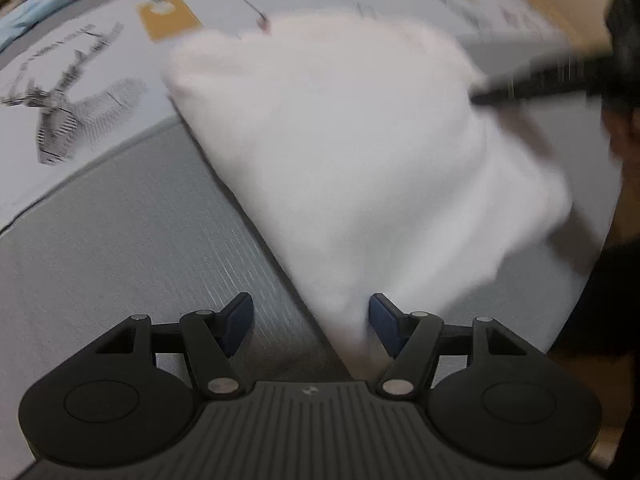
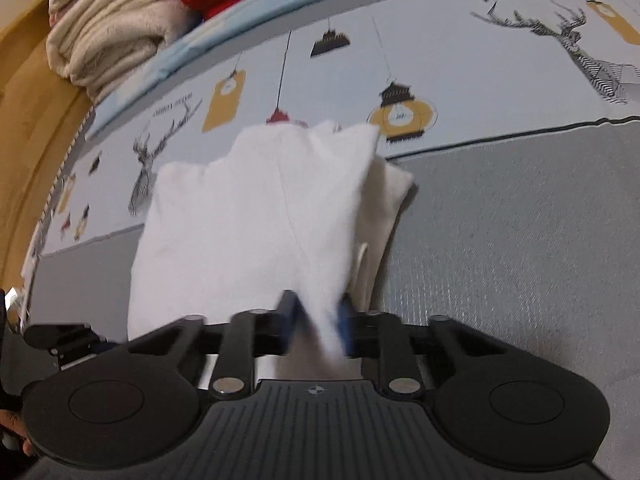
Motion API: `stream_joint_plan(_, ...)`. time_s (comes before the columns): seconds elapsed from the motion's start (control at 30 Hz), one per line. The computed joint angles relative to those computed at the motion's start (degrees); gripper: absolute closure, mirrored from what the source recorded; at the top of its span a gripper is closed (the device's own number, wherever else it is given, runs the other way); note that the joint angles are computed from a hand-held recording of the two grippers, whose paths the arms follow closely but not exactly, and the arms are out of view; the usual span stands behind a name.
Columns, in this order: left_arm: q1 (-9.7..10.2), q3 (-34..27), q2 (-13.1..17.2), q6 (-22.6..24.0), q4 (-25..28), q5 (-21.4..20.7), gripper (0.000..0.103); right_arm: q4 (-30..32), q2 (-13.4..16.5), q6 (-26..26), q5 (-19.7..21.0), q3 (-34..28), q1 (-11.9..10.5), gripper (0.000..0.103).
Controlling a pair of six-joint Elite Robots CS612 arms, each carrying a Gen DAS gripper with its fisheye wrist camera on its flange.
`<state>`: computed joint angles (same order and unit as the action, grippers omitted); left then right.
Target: Fold small clothes
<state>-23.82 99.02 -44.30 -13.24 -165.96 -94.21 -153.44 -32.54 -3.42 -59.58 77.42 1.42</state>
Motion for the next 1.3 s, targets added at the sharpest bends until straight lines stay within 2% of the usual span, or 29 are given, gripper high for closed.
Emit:
stream_joint_plan(0.1, 2.04, 0.4, 0.4, -9.8, -8.5, -2.5, 0.032, -1.8, 0.2, 2.1, -0.9, 0.0, -0.1, 0.088)
stream_joint_plan(0.17, 2.83, -0.1, 1.0, -17.5, -11.9, -1.4, 0.031, -5.2, 0.7, 5.1, -1.8, 0.0, 0.1, 0.083)
stream_joint_plan(0.23, 3.22, -1.0, 1.6, -23.1, -11.7, -1.0, 0.031, -10.6, 1.0, 9.5, -4.0, 0.4, 0.3, 0.047)
stream_joint_plan(0.27, 3.34, -1.7, 2.1, -24.6, -10.7, -0.9, 0.031, -12.1, 1.3, 11.0, -3.8, 0.4, 0.3, 0.041)
stream_joint_plan(0.33, 3.51, -3.2, 3.0, -26.8, -9.0, -1.6, 0.031, -9.7, 1.9, 12.0, -1.1, -0.7, 0.0, 0.040)
stream_joint_plan(0.4, 3.69, -4.4, 4.2, -28.7, -9.0, -3.0, 0.031, -3.9, 2.6, 11.2, 0.2, -2.3, 0.3, 0.040)
stream_joint_plan(0.5, 4.02, -6.0, 5.8, -31.7, -9.6, -4.5, 0.031, -0.6, 3.3, 10.0, -1.8, -3.6, 1.1, 0.038)
stream_joint_plan(0.6, 3.99, -7.1, 7.1, -33.1, -10.1, -4.9, 0.035, -0.6, 3.8, 12.3, -1.7, -4.1, 1.2, 0.035)
stream_joint_plan(0.67, 3.81, -7.7, 7.7, -32.8, -10.9, -4.8, 0.046, -0.9, 4.0, 13.3, -1.3, -4.1, 1.2, 0.036)
stream_joint_plan(0.7, 3.67, -7.9, 7.8, -32.5, -10.7, -4.2, 0.051, -1.5, 4.0, 13.2, -1.0, -4.1, 1.2, 0.041)
stream_joint_plan(0.73, 3.62, -8.2, 7.9, -32.2, -10.6, -4.0, 0.059, -1.8, 4.2, 13.0, -0.4, -4.3, 1.3, 0.052)
stream_joint_plan(0.77, 3.56, -8.3, 7.9, -31.9, -10.9, -3.9, 0.067, -2.4, 4.3, 12.7, 0.4, -4.3, 1.2, 0.059)
stream_joint_plan(0.83, 3.31, -8.3, 7.4, -29.6, -12.5, -2.6, 0.071, -5.4, 4.3, 12.7, 0.4, -4.1, 1.4, 0.073)
stream_joint_plan(0.9, 3.01, -7.6, 6.6, -27.5, -15.6, -0.9, 0.072, -9.9, 4.4, 13.6, 1.5, -3.7, 1.4, 0.077)
stream_joint_plan(1.0, 3.12, -6.4, 5.8, -26.3, -21.0, 1.9, 0.070, -18.8, 4.6, 15.5, 3.1, -3.0, 1.5, 0.078)
stream_joint_plan(1.03, 3.31, -6.2, 5.8, -27.0, -22.7, 2.6, 0.063, -21.7, 4.9, 16.3, 3.6, -3.0, 1.5, 0.077)
stream_joint_plan(1.07, 3.38, -5.9, 5.7, -28.1, -23.3, 3.8, 0.048, -23.9, 5.1, 17.1, 3.8, -3.1, 1.6, 0.076)
stream_joint_plan(1.1, 3.50, -5.6, 5.3, -29.4, -22.5, 5.4, 0.040, -25.2, 5.3, 17.5, 2.9, -3.3, 1.7, 0.068)
stream_joint_plan(1.13, 3.64, -5.4, 5.0, -30.6, -21.5, 6.3, 0.031, -25.8, 5.2, 17.4, -0.1, -3.3, 2.1, 0.057)
stream_joint_plan(1.2, 4.47, -4.8, 4.6, -30.8, -20.7, 3.8, 0.031, -25.3, 4.5, 16.0, -8.0, -2.9, 3.0, 0.045)
stream_joint_plan(1.23, 4.83, -4.6, 4.4, -30.5, -20.0, 2.3, 0.031, -25.2, 4.4, 16.5, -9.5, -2.7, 2.9, 0.045)
stream_joint_plan(1.3, 5.28, -4.2, 4.0, -29.7, -18.6, 0.0, 0.031, -23.9, 4.1, 19.3, -6.8, -2.5, 1.9, 0.045)
